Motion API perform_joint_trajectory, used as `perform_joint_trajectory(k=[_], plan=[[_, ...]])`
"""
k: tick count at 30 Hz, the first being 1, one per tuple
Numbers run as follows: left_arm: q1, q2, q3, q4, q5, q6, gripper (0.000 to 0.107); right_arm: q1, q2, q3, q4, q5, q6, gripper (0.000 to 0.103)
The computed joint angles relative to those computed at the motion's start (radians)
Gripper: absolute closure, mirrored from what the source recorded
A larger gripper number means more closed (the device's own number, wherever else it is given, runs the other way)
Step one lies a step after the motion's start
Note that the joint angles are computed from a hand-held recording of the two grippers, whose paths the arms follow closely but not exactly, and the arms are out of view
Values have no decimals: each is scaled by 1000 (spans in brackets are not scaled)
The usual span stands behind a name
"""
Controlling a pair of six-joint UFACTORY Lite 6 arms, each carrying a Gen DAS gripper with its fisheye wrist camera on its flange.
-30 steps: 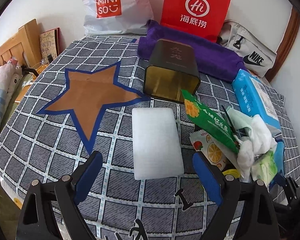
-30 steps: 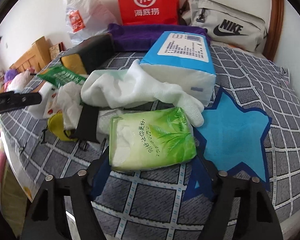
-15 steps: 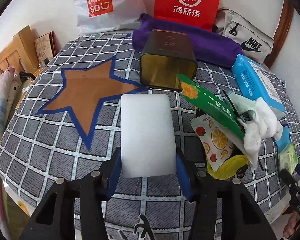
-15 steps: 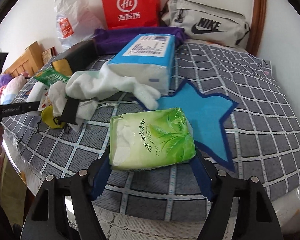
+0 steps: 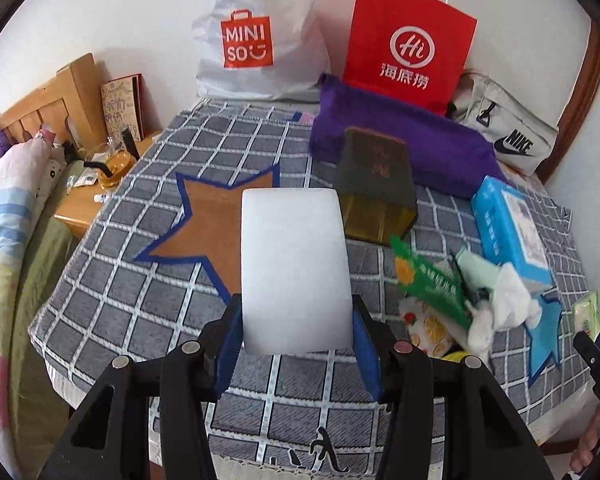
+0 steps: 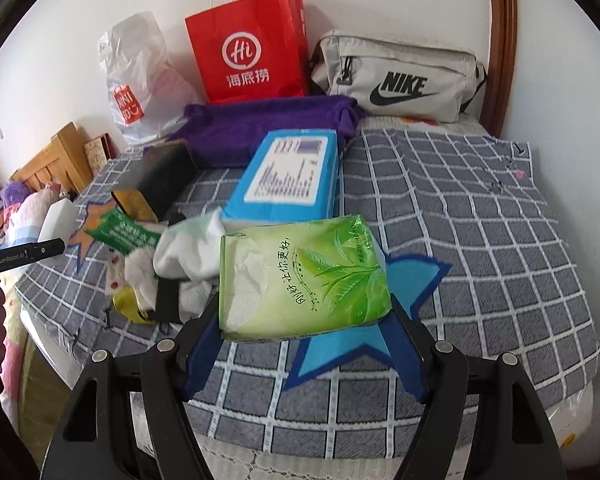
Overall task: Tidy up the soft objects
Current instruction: 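Carry the tissue pack and sponge block with both tools toward the purple towel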
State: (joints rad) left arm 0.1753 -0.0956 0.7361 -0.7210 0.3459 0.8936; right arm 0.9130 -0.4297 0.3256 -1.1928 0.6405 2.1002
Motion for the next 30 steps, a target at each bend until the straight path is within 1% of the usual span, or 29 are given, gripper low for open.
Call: perform_joint_trajectory(k=[3, 6, 13, 19, 24, 30], plan=[[-16, 33, 80, 58, 30, -81, 59, -60, 2, 68, 36, 2, -118, 29], [-40, 68, 154, 98, 45, -145, 59, -131, 31, 132, 68, -28, -218, 29], [-106, 223, 383, 239, 71, -334, 58, -325, 148, 296, 94, -154, -393, 29], [-162, 398, 599, 358, 86, -482, 58, -475, 315, 474, 111, -261, -513, 29], [-203, 568, 822, 444, 136, -584, 58, -576, 481, 645, 181, -344, -644, 29], [-239, 796, 1124, 504, 229, -669, 58, -650, 675, 843, 327, -382, -858, 29]])
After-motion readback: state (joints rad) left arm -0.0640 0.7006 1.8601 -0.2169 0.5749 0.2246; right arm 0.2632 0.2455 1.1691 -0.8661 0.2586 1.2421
